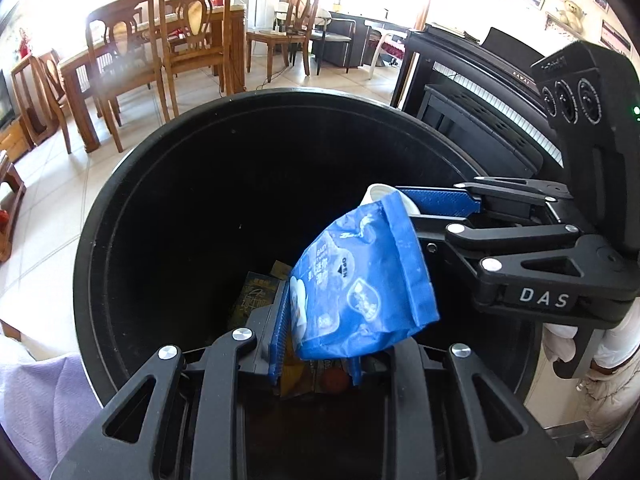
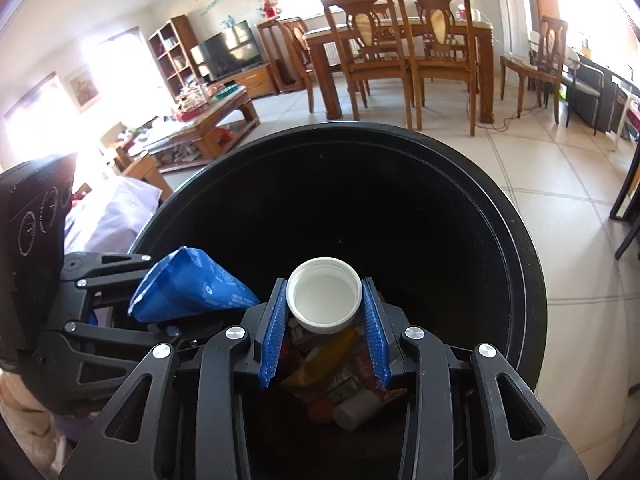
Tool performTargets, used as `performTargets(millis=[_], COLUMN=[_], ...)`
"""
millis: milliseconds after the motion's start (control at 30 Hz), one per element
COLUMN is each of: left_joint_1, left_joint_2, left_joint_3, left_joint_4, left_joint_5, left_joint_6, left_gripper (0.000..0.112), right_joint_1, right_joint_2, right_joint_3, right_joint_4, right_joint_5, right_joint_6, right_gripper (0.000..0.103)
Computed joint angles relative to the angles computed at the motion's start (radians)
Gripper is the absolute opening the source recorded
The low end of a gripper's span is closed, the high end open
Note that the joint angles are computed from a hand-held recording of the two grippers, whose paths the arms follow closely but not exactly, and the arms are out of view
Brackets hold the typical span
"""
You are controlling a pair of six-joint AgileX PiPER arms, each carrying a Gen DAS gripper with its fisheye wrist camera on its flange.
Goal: Collect trash
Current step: 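Open the right tool to drop the white lid into the bin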
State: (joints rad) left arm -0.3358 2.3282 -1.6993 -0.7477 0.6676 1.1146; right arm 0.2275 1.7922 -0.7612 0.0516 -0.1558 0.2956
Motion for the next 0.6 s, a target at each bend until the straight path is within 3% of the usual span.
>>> performTargets(millis=[67, 600], left_joint_1=[-0.004, -0.021], left_joint_2=[-0.001, -0.016], left_joint_3=[0.002, 0.016], left_joint_4=[0.013, 0.053], left_joint_5=[-0.010, -0.046], left_joint_6=[-0.005, -0.022], left_gripper=[0.025, 0.027], right_joint_1=[-0.006, 0.001], right_joint_2=[0.005, -0.004], right_joint_3=[-0.020, -0.023], right_joint_4=[-0.049, 0.010], right_joint_5=[0.015, 0.026], right_joint_6=[0.044, -0.011], right_gripper=[0.037, 0.037])
